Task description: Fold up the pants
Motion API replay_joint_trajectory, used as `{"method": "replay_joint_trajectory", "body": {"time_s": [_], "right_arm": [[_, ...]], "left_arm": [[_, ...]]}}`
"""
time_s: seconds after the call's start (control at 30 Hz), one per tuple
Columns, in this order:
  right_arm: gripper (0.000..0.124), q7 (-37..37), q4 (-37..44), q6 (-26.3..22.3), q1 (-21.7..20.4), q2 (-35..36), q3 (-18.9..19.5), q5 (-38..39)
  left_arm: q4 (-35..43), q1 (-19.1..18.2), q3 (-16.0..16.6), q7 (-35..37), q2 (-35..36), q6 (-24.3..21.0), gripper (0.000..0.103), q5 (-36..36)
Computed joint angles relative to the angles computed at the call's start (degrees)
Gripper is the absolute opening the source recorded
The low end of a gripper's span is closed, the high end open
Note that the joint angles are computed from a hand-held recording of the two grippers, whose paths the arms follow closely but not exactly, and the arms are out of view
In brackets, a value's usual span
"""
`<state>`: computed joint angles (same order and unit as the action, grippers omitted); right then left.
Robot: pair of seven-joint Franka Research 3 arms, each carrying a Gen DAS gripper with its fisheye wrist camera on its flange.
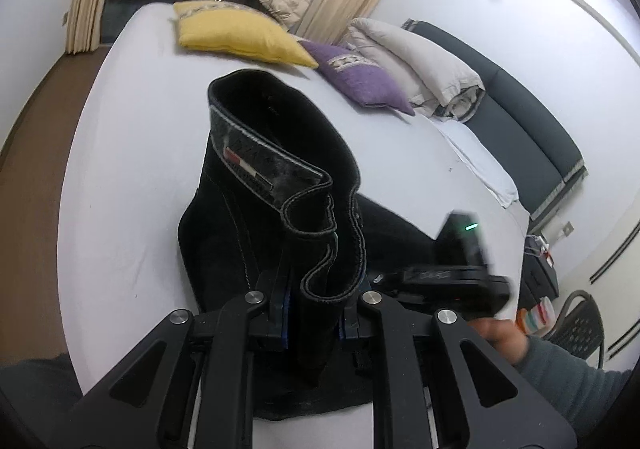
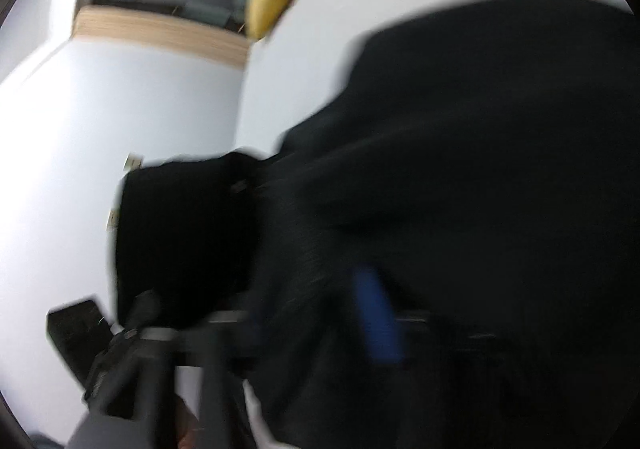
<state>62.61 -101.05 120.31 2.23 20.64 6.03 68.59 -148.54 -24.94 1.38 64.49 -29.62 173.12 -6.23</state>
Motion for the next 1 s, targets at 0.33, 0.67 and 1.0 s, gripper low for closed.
{"method": "replay_joint_trajectory", "body": {"time_s": [0.33,0.67,1.0], "right_arm": [[0.000,-3.4,-0.4,0.1,0.3,0.2,0.5,0.2],[0.084,-7.3,-2.0,-4.7,-4.1,-3.4,-0.3,8.2],[0.103,-10.4,-12.5,-10.1,-7.9,-15.4,-8.6,14.4]], "left_arm": [[7.3,-4.1,-4.5,2.2,3.1,-3.1,0.013,1.0],[18.6,0.7,-16.2,-5.2,9.0,-10.8,0.013,8.6],[29.7,0.8,-23.1,-14.0,20.6,-18.6,0.014,22.8]]}}
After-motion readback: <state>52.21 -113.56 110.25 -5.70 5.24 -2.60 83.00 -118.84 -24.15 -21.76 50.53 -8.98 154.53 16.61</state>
